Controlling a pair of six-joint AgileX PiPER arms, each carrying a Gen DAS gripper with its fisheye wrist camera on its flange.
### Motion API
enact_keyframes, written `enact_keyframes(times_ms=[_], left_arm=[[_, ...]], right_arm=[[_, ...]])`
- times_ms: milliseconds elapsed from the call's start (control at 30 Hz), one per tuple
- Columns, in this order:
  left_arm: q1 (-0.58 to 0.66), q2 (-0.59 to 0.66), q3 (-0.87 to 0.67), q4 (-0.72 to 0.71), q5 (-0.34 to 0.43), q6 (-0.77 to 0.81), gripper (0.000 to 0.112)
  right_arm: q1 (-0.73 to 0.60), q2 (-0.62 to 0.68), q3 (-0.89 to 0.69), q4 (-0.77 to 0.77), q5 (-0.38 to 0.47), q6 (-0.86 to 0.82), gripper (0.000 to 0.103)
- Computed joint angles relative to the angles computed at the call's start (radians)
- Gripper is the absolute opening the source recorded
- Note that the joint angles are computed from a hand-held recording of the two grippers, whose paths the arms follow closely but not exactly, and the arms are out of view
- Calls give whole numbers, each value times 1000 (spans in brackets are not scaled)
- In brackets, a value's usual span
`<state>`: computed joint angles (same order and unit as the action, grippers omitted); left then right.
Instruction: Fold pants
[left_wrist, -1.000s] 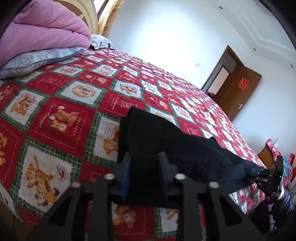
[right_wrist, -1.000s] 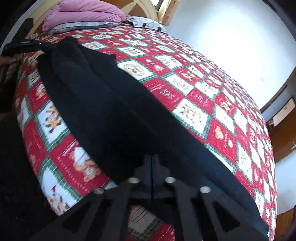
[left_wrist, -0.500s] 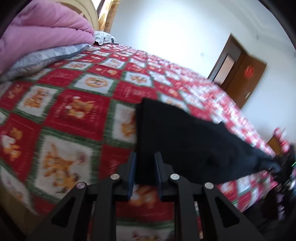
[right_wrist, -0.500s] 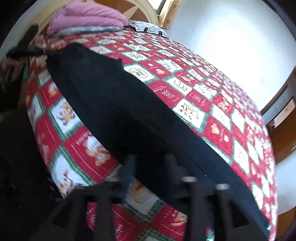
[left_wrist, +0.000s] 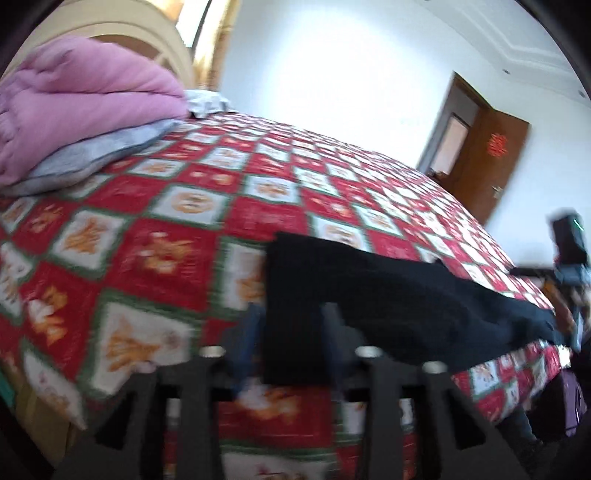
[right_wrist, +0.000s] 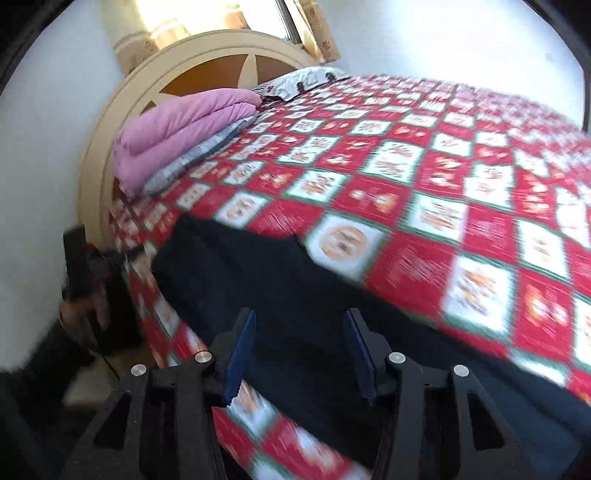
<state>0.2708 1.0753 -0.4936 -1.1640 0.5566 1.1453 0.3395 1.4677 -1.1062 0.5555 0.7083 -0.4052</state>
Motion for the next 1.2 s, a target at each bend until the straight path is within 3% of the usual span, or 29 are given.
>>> enact_keyframes(times_ms=[33, 133, 267, 300, 400, 467, 567, 667, 833, 933, 1000, 1067, 1200], left_arm=[[-32, 5, 5, -20, -25, 12, 61], [-82, 54, 6, -56, -73, 39, 61], [6, 91, 28, -141, -11, 125, 61], [60, 111, 35, -169, 41, 158, 61], [148, 166, 47, -232, 152, 224, 61], [156, 182, 60, -272, 166, 265, 61], [141, 167, 76, -289, 149, 290, 61], [129, 168, 81, -302, 143, 305, 64], [83, 144, 75, -265, 84, 278, 64], [71, 121, 61, -204, 53, 225, 64], [72, 101, 56, -185, 38, 215, 64], [76, 88, 53, -182, 32, 218, 64], [36, 34, 53, -165, -5, 224, 64]], right_arm=[[4, 54, -48, 16, 10, 10, 51], [12, 254, -235, 59, 80, 44, 51], [20, 451, -421, 70, 138, 123, 47], [12, 490, -458, 105, 165, 116, 47], [-12, 567, -516, 208, 230, 77, 23], [4, 582, -531, 200, 231, 74, 7], [26, 557, -516, 161, 177, 76, 5], [22, 490, -470, 208, 121, -6, 5], [104, 531, -513, -184, 17, 264, 5], [124, 544, -492, -224, -34, 304, 6], [125, 516, -460, -215, -58, 302, 12], [127, 478, -433, -276, -51, 360, 39], [191, 246, -192, -465, -166, 453, 41]])
